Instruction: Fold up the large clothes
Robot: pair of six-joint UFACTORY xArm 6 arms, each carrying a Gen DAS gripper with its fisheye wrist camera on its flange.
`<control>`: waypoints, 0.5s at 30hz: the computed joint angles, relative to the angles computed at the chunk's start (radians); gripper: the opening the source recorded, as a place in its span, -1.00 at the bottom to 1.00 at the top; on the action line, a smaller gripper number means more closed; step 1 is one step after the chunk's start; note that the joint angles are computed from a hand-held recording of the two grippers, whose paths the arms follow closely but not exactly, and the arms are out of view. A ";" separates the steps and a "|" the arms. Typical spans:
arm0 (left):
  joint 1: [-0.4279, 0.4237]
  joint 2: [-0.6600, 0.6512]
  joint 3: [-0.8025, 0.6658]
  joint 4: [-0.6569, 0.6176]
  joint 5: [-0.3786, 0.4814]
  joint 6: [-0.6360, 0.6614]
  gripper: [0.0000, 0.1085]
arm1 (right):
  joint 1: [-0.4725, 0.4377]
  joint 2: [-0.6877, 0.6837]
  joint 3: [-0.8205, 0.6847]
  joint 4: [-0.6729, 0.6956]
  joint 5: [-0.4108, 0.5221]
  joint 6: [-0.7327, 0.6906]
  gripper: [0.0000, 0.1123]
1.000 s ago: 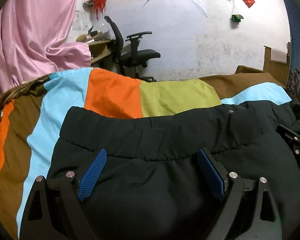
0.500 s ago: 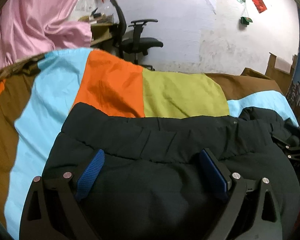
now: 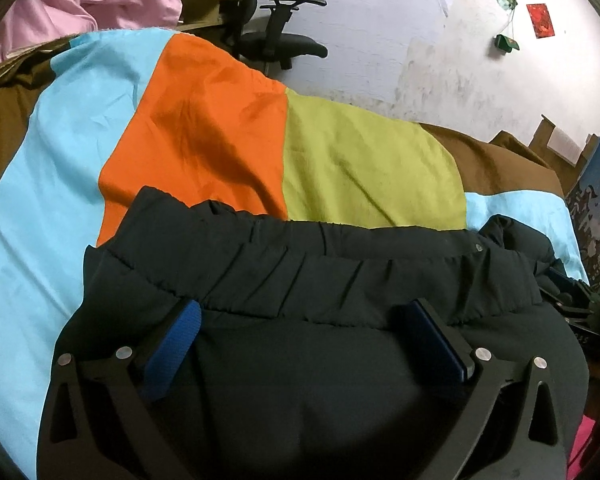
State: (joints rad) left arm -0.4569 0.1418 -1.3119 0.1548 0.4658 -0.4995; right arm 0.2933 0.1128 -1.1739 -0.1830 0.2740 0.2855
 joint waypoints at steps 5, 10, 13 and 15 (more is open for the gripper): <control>-0.001 -0.020 0.032 0.028 -0.025 -0.014 0.87 | -0.004 -0.033 0.041 -0.219 -0.030 0.193 0.83; -0.005 -0.030 0.049 0.058 -0.020 -0.034 0.87 | -0.002 -0.095 0.085 -0.365 -0.018 0.308 0.83; -0.006 -0.036 0.046 0.054 0.002 -0.028 0.87 | -0.003 -0.135 0.117 -0.431 -0.020 0.372 0.83; -0.008 -0.051 0.059 0.076 0.009 -0.048 0.87 | -0.001 -0.161 0.136 -0.501 -0.019 0.433 0.83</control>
State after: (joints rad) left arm -0.4647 0.0903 -1.2527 0.2305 0.4751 -0.5475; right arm 0.2923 -0.0477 -1.0379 -0.6842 0.2549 0.7189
